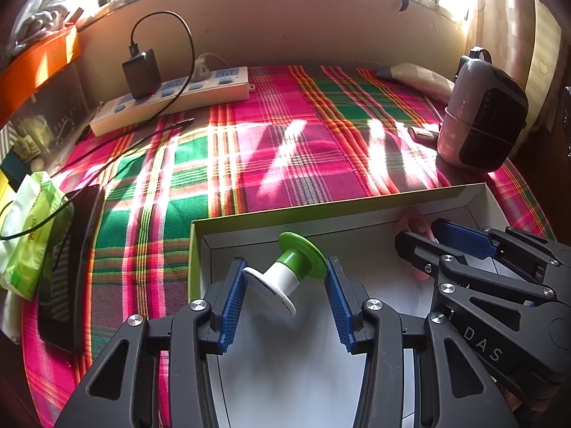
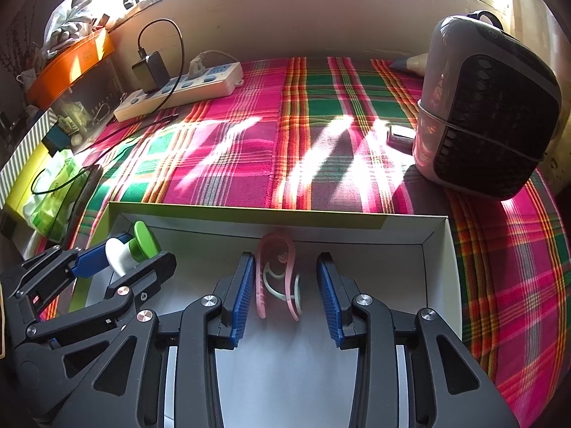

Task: Organize objects
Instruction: 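Lower the pink clip into the box and open the right gripper, then set the spool upright in the box and open the left gripper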

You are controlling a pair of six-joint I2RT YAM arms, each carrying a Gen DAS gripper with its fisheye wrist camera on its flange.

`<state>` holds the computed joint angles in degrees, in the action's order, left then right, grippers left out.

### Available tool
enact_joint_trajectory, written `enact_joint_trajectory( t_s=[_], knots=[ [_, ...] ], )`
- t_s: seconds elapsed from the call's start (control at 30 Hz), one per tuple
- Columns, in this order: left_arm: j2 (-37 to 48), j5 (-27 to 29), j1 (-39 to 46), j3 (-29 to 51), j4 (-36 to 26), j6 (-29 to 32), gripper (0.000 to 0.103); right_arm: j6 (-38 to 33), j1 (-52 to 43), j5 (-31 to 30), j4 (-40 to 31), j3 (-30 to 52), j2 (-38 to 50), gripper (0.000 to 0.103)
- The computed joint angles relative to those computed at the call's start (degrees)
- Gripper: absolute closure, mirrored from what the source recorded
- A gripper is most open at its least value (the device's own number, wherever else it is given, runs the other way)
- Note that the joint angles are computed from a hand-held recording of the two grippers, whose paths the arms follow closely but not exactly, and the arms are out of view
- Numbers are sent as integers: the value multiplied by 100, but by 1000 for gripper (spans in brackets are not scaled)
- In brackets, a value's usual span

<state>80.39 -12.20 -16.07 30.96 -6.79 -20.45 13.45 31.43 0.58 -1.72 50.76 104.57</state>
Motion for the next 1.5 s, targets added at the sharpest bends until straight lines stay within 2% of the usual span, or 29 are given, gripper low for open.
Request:
enact_joint_trajectory(
  t_s=[0.13,0.77,0.97,1.5],
  knots=[
    [-59,18,18,-36,6,-38,60,40,-29,-44,-1,-25,-21,57],
    [-914,-9,-175,-360,-364,-201,60,102,-92,6,68,-520,-577,55],
    [-1047,-51,-195,-465,-309,-267,60,131,-29,69,65,-630,-716,55],
    [-799,1,-96,-429,-111,-274,60,179,-24,43,101,-654,-676,55]
  ],
)
